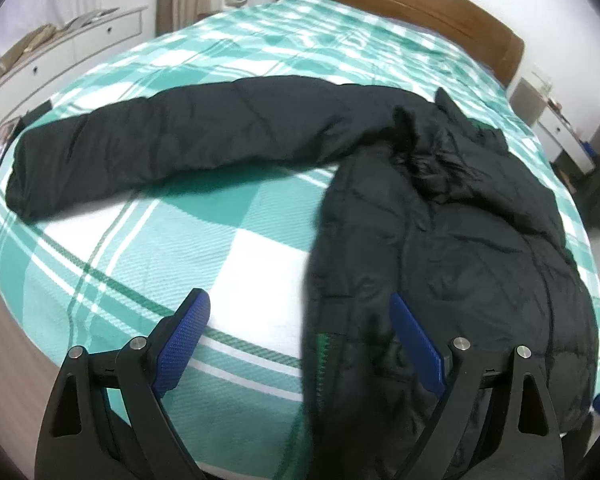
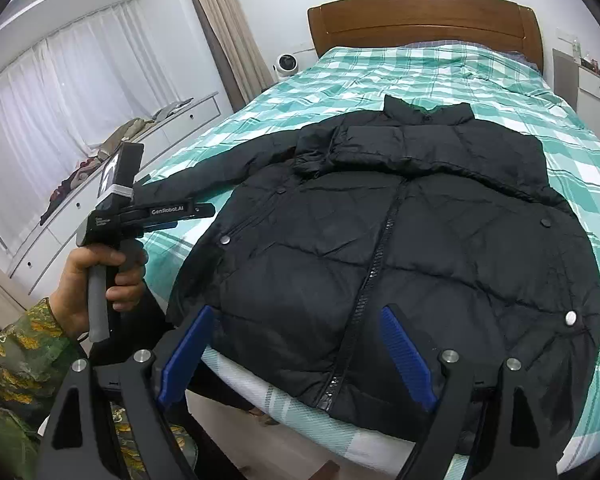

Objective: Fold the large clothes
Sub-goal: 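Release the jacket with both tools and lift them away, then grasp the sleeve with the left tool and fold it across the jacket body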

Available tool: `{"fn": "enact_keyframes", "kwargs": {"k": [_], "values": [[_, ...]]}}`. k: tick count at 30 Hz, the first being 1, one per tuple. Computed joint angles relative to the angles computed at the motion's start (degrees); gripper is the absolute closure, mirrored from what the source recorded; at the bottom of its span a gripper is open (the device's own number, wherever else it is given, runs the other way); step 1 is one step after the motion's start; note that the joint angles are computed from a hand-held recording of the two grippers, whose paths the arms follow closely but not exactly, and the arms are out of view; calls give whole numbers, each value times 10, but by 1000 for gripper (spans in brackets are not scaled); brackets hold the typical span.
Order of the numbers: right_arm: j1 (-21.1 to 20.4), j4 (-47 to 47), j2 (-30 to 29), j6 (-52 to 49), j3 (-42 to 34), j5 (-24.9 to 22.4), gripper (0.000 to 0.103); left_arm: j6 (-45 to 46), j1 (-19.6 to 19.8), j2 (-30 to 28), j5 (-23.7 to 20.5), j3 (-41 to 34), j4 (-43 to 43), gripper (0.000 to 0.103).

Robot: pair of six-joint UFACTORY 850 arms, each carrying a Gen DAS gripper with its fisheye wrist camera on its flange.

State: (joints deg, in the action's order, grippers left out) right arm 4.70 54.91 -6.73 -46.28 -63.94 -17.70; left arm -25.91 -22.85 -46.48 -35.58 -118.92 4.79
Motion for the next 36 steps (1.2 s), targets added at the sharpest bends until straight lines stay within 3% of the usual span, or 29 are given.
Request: {"fn": "enact_keyframes", "kwargs": {"k": [10,13,17,19,26,28,29,30,32,36], "values": [[3,-7,-1,6,2,-8,16,-70,36,-7,-3,5,-40,11],[4,-16,-1,14,1,-8,16,-122,60,0,25,26,-58,11],[5,-22,-2,16,1,-7,16,-186,101,14,96,69,-135,11],[6,-29,-4,22,0,-10,16,-253,112,1,107,50,-88,9],[11,-52,-9,39,-5,-17,16,-429,126,-85,40,-88,71,10],[13,-60,-9,43,-6,-17,16,-477,121,-95,12,-109,129,32],[14,-65,-10,49,-7,-16,16,-484,118,-101,-6,-121,150,64],[14,-67,-11,51,-8,-17,16,-468,117,-112,-27,-144,157,89],[12,-61,-14,49,-9,-21,16,-458,113,-109,-28,-149,162,96],[10,-32,-15,25,-7,-23,16,-452,92,-81,-31,-147,260,98]]}}
